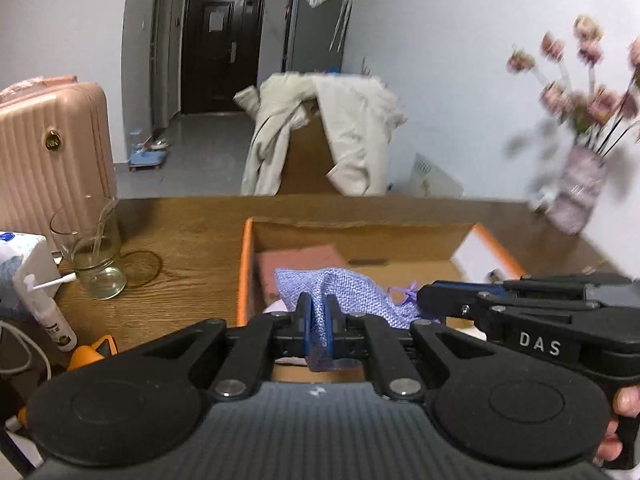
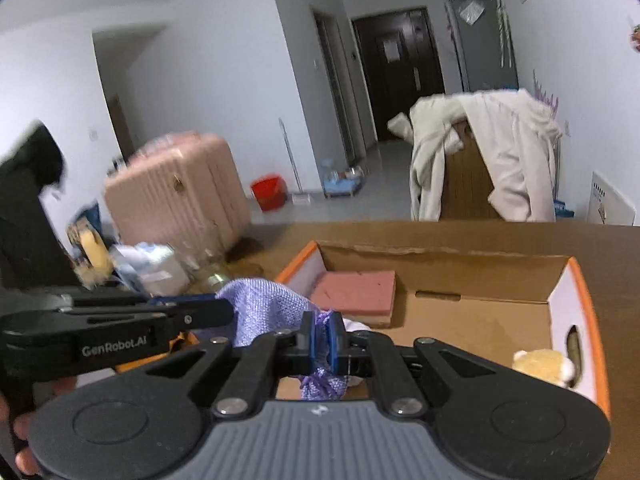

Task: Organize soft objects
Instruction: 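Carry the purple pouch into the box and open both grippers, then move both grippers back from the box to the pile of items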

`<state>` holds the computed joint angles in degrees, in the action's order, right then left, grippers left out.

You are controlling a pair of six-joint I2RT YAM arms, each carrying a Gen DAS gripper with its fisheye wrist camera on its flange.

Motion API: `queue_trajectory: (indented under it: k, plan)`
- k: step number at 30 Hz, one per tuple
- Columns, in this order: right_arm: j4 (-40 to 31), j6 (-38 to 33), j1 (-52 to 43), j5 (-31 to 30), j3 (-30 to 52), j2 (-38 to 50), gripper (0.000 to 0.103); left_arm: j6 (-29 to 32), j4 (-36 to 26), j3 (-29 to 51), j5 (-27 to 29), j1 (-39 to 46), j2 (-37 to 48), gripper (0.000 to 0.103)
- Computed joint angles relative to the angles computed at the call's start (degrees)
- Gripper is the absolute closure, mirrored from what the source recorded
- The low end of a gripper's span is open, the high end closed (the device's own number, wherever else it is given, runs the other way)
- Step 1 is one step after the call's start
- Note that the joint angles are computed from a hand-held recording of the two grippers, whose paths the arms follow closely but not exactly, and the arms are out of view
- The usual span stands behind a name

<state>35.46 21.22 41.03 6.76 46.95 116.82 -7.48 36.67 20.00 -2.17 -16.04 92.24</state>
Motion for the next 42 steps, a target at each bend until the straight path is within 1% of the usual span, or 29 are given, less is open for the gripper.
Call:
queue_trajectory:
  k: [2, 4, 6, 9, 11, 14, 18, 19, 20, 22, 24, 25, 27, 28, 29, 30, 31, 32, 34, 35, 36, 37, 38, 39, 40, 42]
  plan:
    - [-3.87, 0.54, -0.4, -0.59, 4.56, 4.26, 0.096, 1.19, 0.19, 2.33, 1.83, 1.81, 5.5, 0.095]
    - [-5.55, 0.17, -0.59, -2.16, 6.83, 7.15, 0.096, 2.68, 2.73, 2.58, 2.92, 2.79, 9.84, 0.094]
    - [-7.91, -0.57, -0.35, -2.85, 8.94, 9.26, 0.096, 4.92, 6.11, 2.22, 1.64, 2.52, 13.08, 0.094]
    - [-8.51, -0.58, -0.45, -4.09, 10.47, 11.76, 0.09, 5.31, 6.98, 3.89, -1.59, 1.84, 16.75, 0.094]
    - [-7.99, 0.04, -0.67, -4.9, 10.06, 12.11, 0.087, 5.39, 7.12, 5.02, -2.17, 1.87, 18.6, 0.094]
    - [-7.12, 0.62, -1.1, -5.61, 8.79, 11.75, 0.086, 6.68, 9.59, 3.96, -2.85, 1.2, 19.39, 0.094]
    - [-7.7, 0.71, -1.0, -5.18, 7.18, 10.33, 0.085, 5.32, 11.85, 0.87, -2.06, 0.48, 18.48, 0.095]
    - [-7.86, 0.71, -0.91, -5.1, 6.79, 9.96, 0.085, 5.2, 11.92, 0.06, -1.85, 0.39, 17.74, 0.095]
    - [-7.68, 0.76, -0.77, -4.83, 6.13, 9.38, 0.082, 5.13, 11.64, -0.52, -1.96, 0.09, 17.03, 0.094]
    - [-6.25, 1.15, -0.7, -4.26, 3.64, 7.07, 0.08, 4.77, 9.0, -0.81, -2.76, -0.28, 14.72, 0.092]
    - [-4.53, 1.36, -0.67, -2.78, -0.82, 2.05, 0.076, 5.23, 6.05, -2.07, -2.66, -0.14, 10.01, 0.092]
    - [-3.9, 1.31, -0.7, -2.1, -2.81, -0.33, 0.07, 5.45, 4.95, -3.23, -2.73, -0.22, 6.87, 0.09]
    - [-3.38, 0.65, -0.69, 0.28, -8.04, -7.68, 0.066, 5.72, 1.41, -6.16, -3.14, -0.75, -2.06, 0.085]
    - [-3.87, 0.33, -0.56, 1.58, -10.26, -11.34, 0.064, 5.58, -0.99, -7.37, -3.33, -0.95, -6.98, 0.079]
    - [-4.49, -0.11, -0.53, 2.76, -12.16, -14.68, 0.061, 5.14, -4.64, -8.34, -4.35, -1.75, -13.07, 0.074]
    - [-5.31, -0.67, 0.05, 4.97, -14.74, -19.32, 0.059, 4.84, -7.52, -9.11, -5.5, -2.53, -17.88, 0.065]
    - [-6.37, -1.11, 0.34, 6.51, -16.2, -22.68, 0.053, 4.44, -10.74, -9.86, -7.04, -3.58, -23.26, 0.058]
    - [-7.55, -1.54, 1.03, 8.62, -18.11, -26.72, 0.046, 3.76, -14.35, -10.58, -8.91, -4.87, -29.1, 0.055]
    - [-10.57, -2.43, 3.03, 13.71, -22.25, -35.9, 0.042, 1.71, -22.11, -11.41, -13.0, -8.03, -40.15, 0.045]
    - [-12.13, -2.67, 4.18, 15.98, -23.52, -39.17, 0.037, 0.55, -26.39, -11.57, -14.7, -9.57, -45.7, 0.041]
    - [-14.04, -3.07, 6.06, 19.25, -25.22, -43.5, 0.034, -0.77, -30.32, -11.59, -16.85, -11.52, -50.48, 0.033]
    - [-15.44, -3.29, 7.54, 21.62, -26.34, -46.42, 0.024, -1.91, -33.94, -11.6, -19.74, -14.38, -54.73, 0.029]
    - [-17.17, -3.43, 9.71, 24.68, -27.48, -49.67, 0.018, -2.79, -37.35, -11.55, -23.24, -17.93, -58.49, 0.028]
    - [-18.41, -3.79, 12.26, 28.01, -28.96, -53.01, 0.017, -3.9, -40.32, -11.6, -27.9, -22.43, -61.85, 0.025]
    - [-19.45, -4.08, 13.93, 30.01, -29.79, -55.21, 0.016, -5.13, -42.59, -11.74, -32.9, -27.12, -64.48, 0.02]
    - [-22.57, -3.55, 18.85, 35.3, -31.61, -59.96, 0.016, -7.55, -47.85, -11.89, -42.05, -36.08, -69.64, 0.016]
